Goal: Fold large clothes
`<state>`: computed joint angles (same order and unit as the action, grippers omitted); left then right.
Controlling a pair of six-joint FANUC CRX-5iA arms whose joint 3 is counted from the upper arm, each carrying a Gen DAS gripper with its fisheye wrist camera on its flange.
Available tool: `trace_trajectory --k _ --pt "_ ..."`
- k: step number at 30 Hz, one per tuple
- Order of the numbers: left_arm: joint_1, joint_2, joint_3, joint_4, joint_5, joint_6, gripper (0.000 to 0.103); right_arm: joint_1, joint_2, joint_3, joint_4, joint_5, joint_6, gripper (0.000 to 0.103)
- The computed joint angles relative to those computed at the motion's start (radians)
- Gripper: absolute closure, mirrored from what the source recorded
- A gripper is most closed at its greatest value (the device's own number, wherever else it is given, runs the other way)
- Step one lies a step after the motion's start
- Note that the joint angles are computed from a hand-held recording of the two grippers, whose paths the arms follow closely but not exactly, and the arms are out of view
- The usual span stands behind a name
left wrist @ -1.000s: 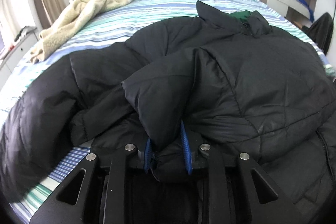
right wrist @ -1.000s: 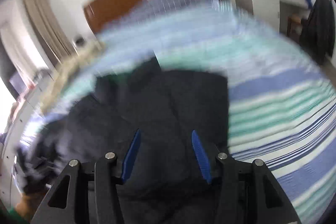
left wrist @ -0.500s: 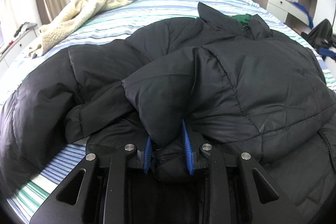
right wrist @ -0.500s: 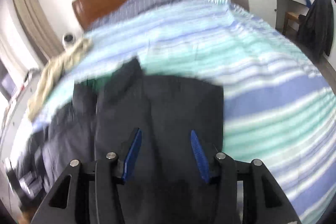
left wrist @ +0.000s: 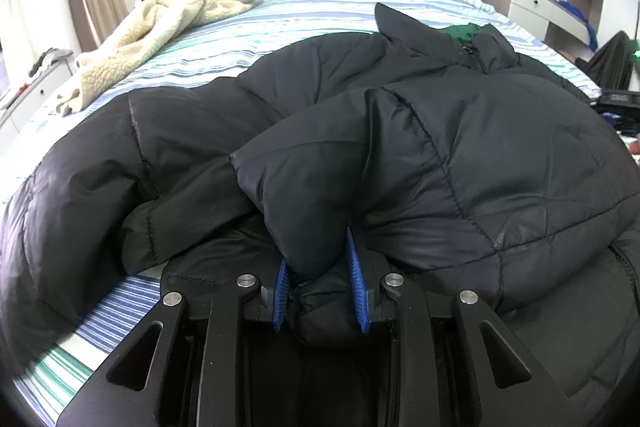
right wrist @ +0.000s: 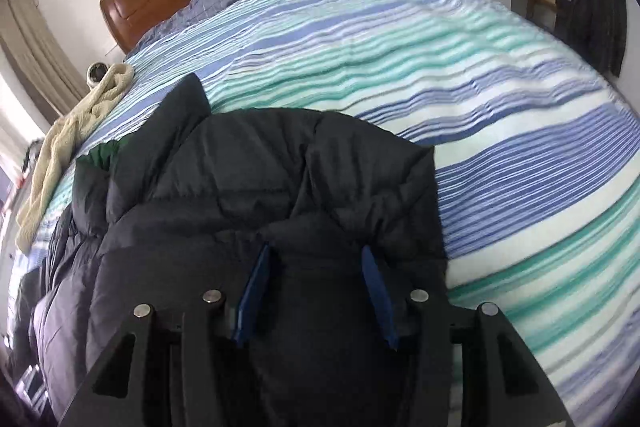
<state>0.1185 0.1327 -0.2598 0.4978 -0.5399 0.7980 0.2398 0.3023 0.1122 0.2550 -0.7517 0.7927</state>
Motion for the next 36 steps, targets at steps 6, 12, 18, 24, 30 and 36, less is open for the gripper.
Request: trace_trajectory --k 6,12,18,24,30,36 --pt "0.000 0.000 0.000 -0.001 0.001 0.000 0.077 0.079 -0.199 -0.185 0.065 0.070 -0.019 0.053" --pt "-0.004 0.000 0.008 -0.030 0.002 0.020 0.077 0.036 -0.134 -0.108 -0.237 -0.050 0.228 0.053" --pt "-0.008 0.000 0.015 -0.056 0.005 0.040 0.076 0.044 -0.144 -0.163 -0.175 0.047 0.178 0.053" --pt "-0.007 0.000 0.014 -0.054 0.005 0.039 0.076 0.043 -0.165 -0.204 -0.172 0.102 0.164 0.053" --pt "-0.008 0.000 0.014 -0.055 0.005 0.039 0.076 0.050 -0.192 -0.248 -0.155 0.132 0.143 0.053" --pt "-0.009 -0.001 0.019 -0.075 0.007 0.053 0.076 0.050 -0.211 -0.274 -0.149 0.148 0.134 0.053"
